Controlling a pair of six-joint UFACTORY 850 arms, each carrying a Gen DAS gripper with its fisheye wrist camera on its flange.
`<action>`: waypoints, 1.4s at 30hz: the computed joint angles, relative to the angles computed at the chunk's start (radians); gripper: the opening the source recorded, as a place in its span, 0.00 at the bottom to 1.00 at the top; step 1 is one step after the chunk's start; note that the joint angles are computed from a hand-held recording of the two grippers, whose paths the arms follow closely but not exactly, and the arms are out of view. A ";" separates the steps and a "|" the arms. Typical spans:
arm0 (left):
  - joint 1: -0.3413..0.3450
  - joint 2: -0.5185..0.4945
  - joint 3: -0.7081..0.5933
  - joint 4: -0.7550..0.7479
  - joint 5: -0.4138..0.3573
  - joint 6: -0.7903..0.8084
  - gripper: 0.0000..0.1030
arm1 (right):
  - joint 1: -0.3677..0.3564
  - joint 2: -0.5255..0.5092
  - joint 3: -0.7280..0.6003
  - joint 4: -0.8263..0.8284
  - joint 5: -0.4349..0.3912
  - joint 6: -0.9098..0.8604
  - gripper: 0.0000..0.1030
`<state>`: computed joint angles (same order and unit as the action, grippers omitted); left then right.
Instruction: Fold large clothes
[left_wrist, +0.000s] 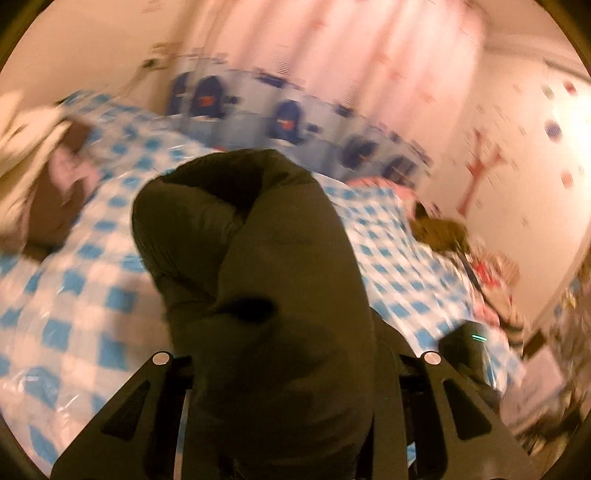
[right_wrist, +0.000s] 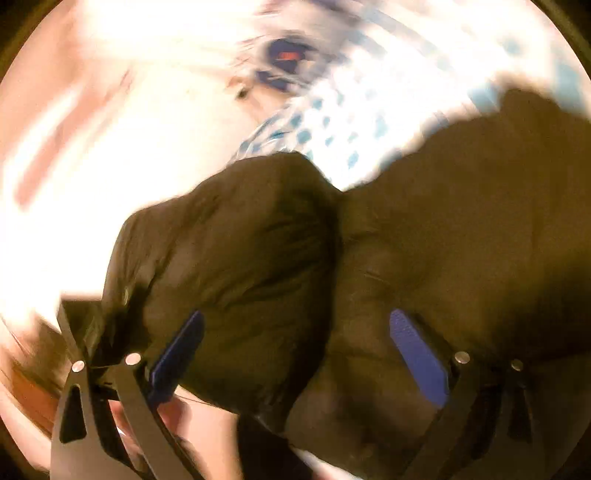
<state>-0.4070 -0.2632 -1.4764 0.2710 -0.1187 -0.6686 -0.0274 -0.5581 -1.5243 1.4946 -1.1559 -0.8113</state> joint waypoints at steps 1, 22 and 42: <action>-0.028 -0.026 -0.037 0.030 -0.018 -0.001 0.23 | -0.010 -0.037 -0.022 0.004 -0.043 0.030 0.93; -0.345 -0.608 -0.757 0.173 -0.502 0.357 0.24 | -0.236 -0.318 -0.428 0.010 -0.412 0.348 0.94; -0.389 -0.654 -0.789 0.055 -0.593 0.568 0.55 | -0.149 -0.321 -0.731 -0.603 -0.309 0.271 0.93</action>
